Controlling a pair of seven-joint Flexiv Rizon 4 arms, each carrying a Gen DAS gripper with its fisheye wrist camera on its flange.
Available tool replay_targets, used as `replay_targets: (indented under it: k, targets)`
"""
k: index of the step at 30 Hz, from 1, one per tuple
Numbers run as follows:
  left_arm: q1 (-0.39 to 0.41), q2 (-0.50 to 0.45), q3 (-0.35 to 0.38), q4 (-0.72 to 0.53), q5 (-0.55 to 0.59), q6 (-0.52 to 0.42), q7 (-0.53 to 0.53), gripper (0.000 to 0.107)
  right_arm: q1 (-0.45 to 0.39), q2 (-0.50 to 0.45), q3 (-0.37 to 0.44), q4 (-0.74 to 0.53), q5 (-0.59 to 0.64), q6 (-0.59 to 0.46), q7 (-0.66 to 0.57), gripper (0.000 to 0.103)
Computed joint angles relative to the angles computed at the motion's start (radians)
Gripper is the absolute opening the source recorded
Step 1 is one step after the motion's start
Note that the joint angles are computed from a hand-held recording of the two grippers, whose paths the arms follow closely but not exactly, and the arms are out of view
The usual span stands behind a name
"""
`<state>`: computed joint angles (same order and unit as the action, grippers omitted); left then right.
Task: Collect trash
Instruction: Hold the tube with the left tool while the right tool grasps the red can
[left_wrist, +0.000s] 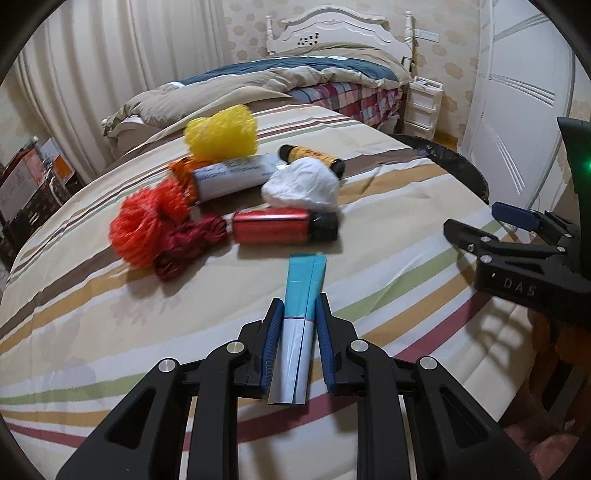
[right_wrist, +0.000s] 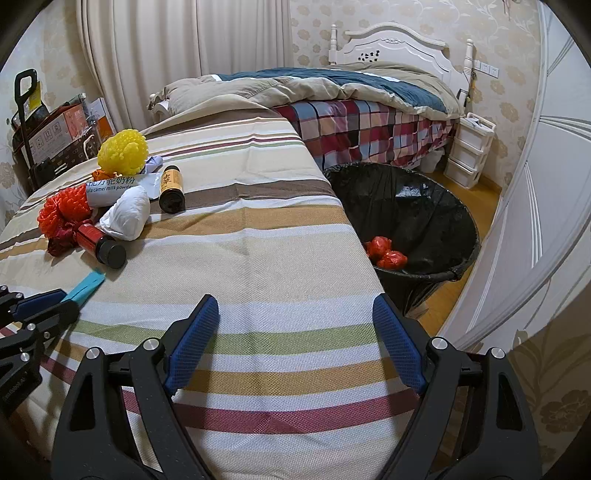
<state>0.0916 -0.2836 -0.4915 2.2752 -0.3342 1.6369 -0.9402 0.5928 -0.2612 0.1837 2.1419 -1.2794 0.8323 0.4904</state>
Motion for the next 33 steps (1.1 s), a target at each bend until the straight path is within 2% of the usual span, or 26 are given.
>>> replay_targets:
  k: [3,9,14,18,23,28,30,33]
  targets:
    - [-0.012,0.011,0.032,0.009,-0.003,0.006,-0.023,0.022,0.0,0.0,0.001,0.0,0.003,-0.002,-0.002,0.084]
    - [-0.081,0.018,0.156,0.009,0.019,0.019,-0.108,0.021,0.011,-0.008,0.004,-0.015,0.023,-0.021,-0.017,0.083]
    - [-0.088,0.023,0.196,0.01,0.027,0.022,-0.157,0.021,0.02,-0.02,0.003,-0.035,0.034,-0.01,-0.054,0.083]
    - [-0.063,0.03,0.192,0.022,0.031,0.031,-0.177,0.021,0.03,-0.037,-0.002,-0.063,0.037,0.001,-0.104,0.083]
    - [-0.023,0.033,0.17,0.028,0.024,0.032,-0.191,0.021,0.031,-0.054,-0.016,-0.093,0.017,0.063,-0.133,0.082]
    - [0.012,0.033,0.154,0.029,0.013,0.034,-0.204,0.021,0.037,-0.094,-0.03,-0.149,0.019,0.13,-0.207,0.074]
    - [0.025,0.035,0.147,0.032,0.009,0.035,-0.208,0.021,0.046,-0.112,-0.037,-0.175,0.028,0.146,-0.249,0.066]
    - [0.044,0.037,0.138,0.034,0.004,0.035,-0.215,0.021,0.061,-0.135,-0.048,-0.203,0.04,0.17,-0.294,0.061]
